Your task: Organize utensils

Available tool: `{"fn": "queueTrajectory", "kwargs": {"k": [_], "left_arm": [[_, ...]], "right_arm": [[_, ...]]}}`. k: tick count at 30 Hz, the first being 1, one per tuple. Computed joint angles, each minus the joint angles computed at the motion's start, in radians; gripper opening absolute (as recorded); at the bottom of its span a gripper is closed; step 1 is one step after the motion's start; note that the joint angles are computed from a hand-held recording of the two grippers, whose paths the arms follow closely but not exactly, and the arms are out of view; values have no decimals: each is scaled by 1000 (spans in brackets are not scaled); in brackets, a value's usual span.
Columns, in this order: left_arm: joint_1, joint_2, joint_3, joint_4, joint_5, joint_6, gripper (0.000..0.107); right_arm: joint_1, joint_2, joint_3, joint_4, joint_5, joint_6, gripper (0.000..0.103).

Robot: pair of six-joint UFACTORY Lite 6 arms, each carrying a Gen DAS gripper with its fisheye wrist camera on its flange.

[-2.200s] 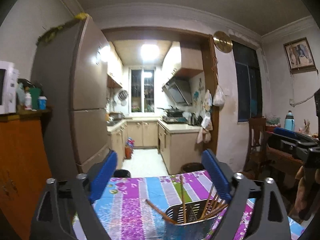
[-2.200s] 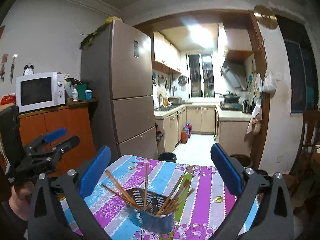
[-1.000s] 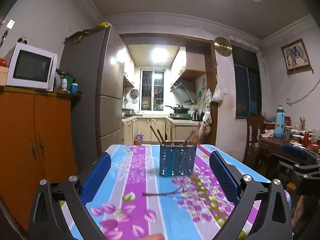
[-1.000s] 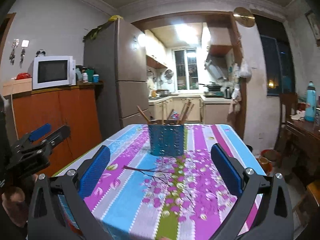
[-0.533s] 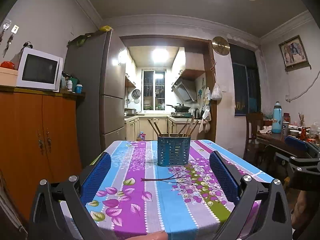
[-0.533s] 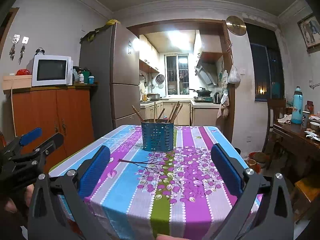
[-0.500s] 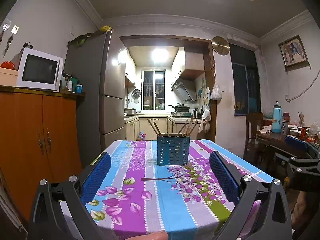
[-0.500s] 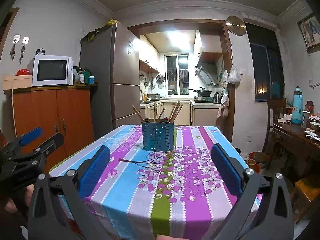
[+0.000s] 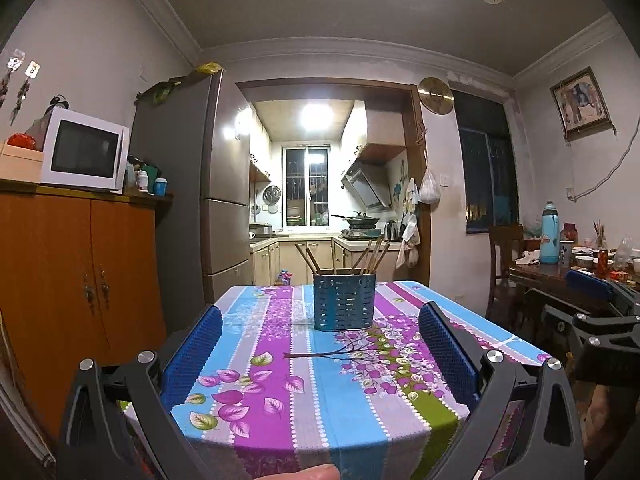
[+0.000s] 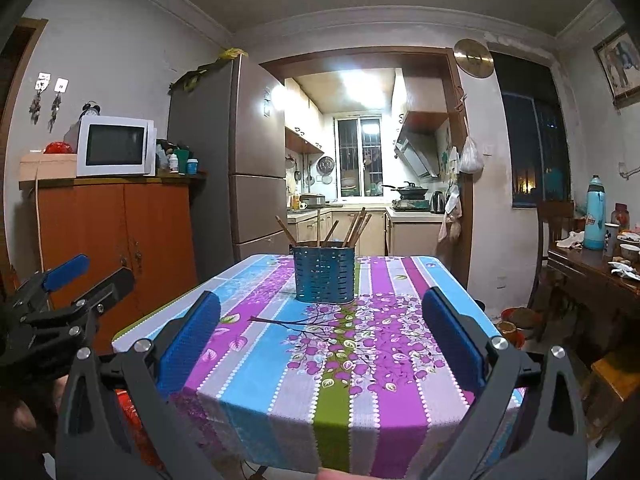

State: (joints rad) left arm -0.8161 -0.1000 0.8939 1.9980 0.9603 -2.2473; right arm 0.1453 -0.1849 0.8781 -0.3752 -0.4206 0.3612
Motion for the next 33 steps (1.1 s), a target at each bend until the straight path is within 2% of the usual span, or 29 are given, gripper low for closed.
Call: {"fn": "queueTrajectory", "kwargs": {"k": [13,33], "left_arm": [[-49,-42,-43,-38,41,24,98],[-56,-48,-28,-63,39,59,98]], "right_arm": [[11,-68,-52,40,14,-38,97],[4,-41,-39,32,9,-32,98]]}}
